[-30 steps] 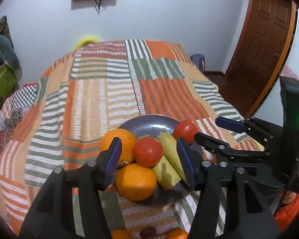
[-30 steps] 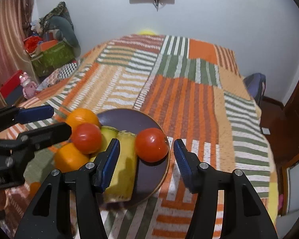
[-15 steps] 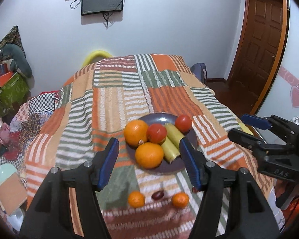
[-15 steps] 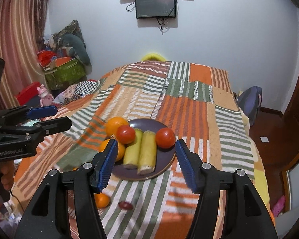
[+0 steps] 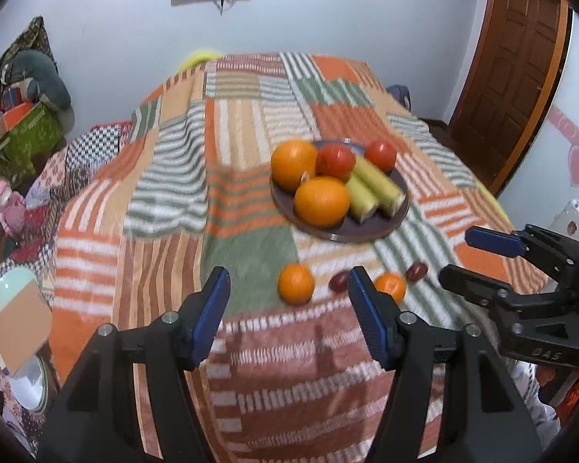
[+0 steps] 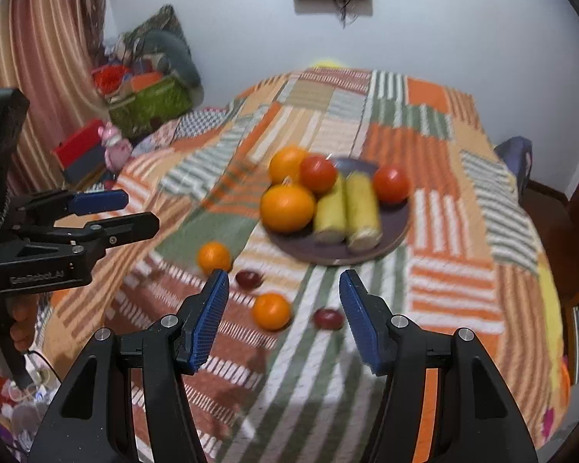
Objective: Organize fruits
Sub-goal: 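Grasp a mandarin with the right tool while the left tool grasps another mandarin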
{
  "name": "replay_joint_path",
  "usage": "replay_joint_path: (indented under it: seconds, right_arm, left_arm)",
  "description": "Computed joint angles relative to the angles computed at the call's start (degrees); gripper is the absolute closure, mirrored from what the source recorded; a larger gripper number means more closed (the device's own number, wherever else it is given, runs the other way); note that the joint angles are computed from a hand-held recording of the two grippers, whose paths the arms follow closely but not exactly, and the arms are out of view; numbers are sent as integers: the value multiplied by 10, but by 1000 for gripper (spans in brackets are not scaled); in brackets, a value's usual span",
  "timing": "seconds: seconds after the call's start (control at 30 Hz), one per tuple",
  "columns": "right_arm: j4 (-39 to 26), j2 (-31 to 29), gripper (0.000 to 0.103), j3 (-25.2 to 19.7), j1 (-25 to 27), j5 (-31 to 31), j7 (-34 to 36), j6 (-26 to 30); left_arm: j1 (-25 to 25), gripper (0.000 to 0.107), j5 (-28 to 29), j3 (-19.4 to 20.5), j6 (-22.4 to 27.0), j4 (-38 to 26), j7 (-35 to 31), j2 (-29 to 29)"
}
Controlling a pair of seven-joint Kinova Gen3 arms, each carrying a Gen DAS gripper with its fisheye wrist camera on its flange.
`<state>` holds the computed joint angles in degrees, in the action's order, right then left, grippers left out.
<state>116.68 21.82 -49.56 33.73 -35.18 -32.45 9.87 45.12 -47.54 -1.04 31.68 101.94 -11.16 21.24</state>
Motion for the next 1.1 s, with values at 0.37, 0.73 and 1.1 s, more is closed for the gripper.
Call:
replay_joint_path:
  seconds: [0.37, 0.73, 1.1]
  right_arm:
    - [-11, 26, 57, 122, -143, 67, -83, 3]
    - [-38, 48, 70, 202, -221, 129, -135, 25]
    - [-37, 51, 71, 134, -146, 103, -97, 23]
  left_arm:
    - [-25, 61, 42, -6, -63, 35, -37, 21]
    - [-52, 61, 154, -18, -104, -11, -167, 69]
    - [-74, 71, 257, -24, -125, -39, -273, 105]
